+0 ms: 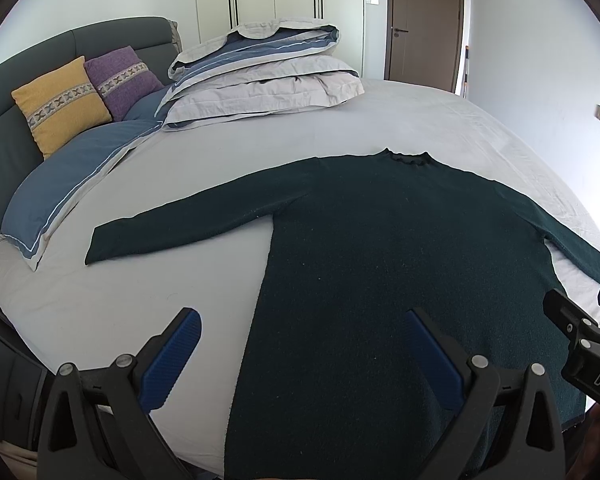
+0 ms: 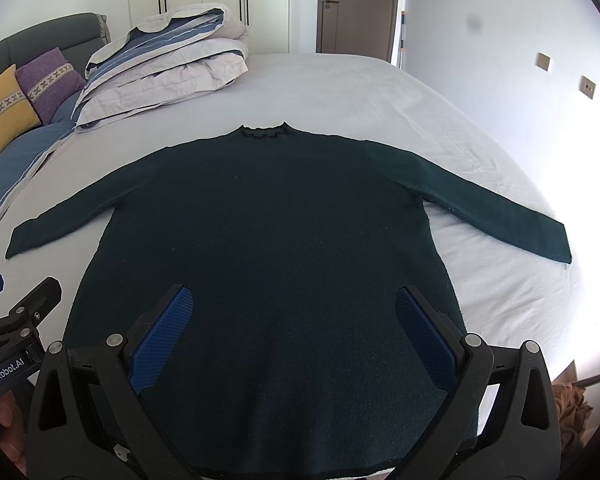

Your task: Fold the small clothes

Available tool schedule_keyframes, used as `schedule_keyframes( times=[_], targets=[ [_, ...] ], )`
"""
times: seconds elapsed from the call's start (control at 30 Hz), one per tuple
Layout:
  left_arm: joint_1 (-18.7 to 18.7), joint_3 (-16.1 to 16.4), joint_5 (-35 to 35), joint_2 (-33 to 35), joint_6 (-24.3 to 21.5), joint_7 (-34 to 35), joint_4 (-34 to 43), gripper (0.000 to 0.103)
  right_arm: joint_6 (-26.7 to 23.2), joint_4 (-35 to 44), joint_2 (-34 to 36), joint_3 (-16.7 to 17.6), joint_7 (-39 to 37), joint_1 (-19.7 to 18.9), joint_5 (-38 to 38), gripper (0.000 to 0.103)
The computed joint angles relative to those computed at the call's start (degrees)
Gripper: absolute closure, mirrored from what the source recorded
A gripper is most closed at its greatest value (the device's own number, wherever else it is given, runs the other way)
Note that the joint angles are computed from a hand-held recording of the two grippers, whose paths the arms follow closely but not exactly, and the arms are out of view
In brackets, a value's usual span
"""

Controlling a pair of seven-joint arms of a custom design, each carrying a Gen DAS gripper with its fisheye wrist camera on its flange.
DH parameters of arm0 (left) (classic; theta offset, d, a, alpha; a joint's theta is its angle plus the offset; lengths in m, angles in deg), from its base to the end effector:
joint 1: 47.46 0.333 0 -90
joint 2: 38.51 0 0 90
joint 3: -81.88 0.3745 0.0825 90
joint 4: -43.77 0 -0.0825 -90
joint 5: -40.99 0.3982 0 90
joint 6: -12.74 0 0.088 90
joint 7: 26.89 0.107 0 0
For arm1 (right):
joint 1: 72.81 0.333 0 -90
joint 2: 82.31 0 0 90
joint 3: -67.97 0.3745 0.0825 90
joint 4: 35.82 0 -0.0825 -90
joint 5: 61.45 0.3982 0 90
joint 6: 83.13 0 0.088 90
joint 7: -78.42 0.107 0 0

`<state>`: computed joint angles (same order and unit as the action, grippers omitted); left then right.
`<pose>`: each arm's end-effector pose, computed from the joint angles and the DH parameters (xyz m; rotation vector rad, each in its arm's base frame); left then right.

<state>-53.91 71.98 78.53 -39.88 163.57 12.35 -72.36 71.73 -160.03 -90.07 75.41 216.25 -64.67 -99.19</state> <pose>0.5729 -0.1848 0.5779 -1.8498 1.6358 -0.6385 0.5299 0.1732 0.5751 -1.7327 1.8226 -0.8145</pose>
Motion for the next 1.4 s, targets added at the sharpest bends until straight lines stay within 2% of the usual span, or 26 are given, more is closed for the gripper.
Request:
schedule_keyframes(
  times=[1.4],
  targets=[
    [0.1,0.1,0.1,-0.3,0.2,-0.1,-0.5,0.0,0.0,-0.2,0.1,0.0,0.0,0.1,-0.1,0.0]
  ],
)
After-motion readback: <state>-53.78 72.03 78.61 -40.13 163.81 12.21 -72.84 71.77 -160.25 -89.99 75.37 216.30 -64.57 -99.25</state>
